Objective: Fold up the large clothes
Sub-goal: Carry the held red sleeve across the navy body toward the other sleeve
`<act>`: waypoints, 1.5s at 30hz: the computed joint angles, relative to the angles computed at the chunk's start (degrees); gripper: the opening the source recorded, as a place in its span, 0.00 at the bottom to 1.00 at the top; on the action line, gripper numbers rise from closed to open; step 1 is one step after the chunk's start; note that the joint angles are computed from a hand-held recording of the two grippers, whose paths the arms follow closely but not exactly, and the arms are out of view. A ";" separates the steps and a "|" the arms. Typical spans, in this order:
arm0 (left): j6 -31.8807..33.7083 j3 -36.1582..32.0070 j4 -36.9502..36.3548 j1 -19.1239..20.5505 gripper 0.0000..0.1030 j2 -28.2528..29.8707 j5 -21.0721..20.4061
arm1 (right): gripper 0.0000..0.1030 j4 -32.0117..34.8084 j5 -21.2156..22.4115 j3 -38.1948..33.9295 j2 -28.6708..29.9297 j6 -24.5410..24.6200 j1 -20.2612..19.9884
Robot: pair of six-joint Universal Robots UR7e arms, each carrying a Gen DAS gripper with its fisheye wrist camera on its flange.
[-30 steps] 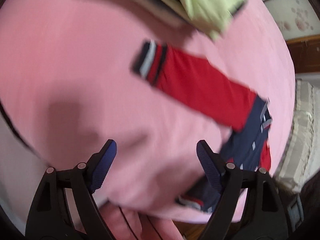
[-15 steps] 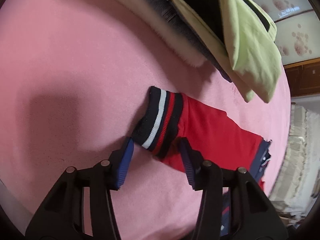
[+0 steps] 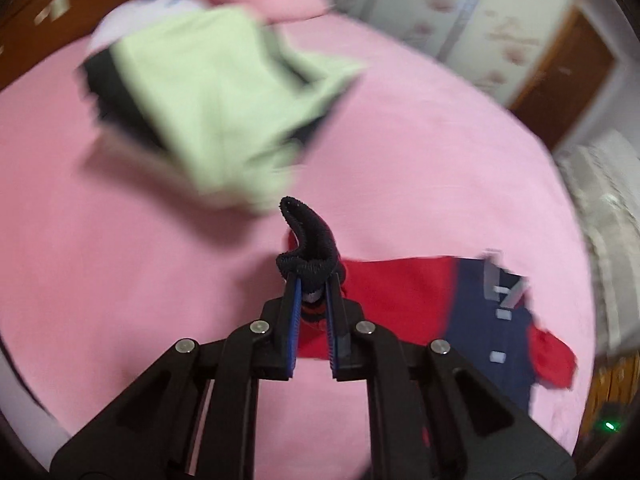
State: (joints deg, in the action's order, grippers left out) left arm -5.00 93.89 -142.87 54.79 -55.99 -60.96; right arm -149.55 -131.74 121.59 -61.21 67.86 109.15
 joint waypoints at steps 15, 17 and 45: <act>-6.42 0.04 2.05 -18.36 0.40 16.56 -16.27 | 0.98 -9.14 -8.37 22.86 -27.16 -9.11 -8.84; -7.92 -0.30 3.86 -19.51 0.75 17.79 -12.07 | 0.92 -11.94 -7.62 24.42 -28.73 -13.49 -11.06; -19.45 -16.29 24.29 -7.49 0.13 28.49 2.69 | 0.17 -42.06 20.79 23.80 -25.73 -41.47 -34.74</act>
State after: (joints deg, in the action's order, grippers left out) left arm -24.44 77.61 -118.58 47.30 -27.51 -58.27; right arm -191.60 -110.95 145.39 -86.93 26.39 74.41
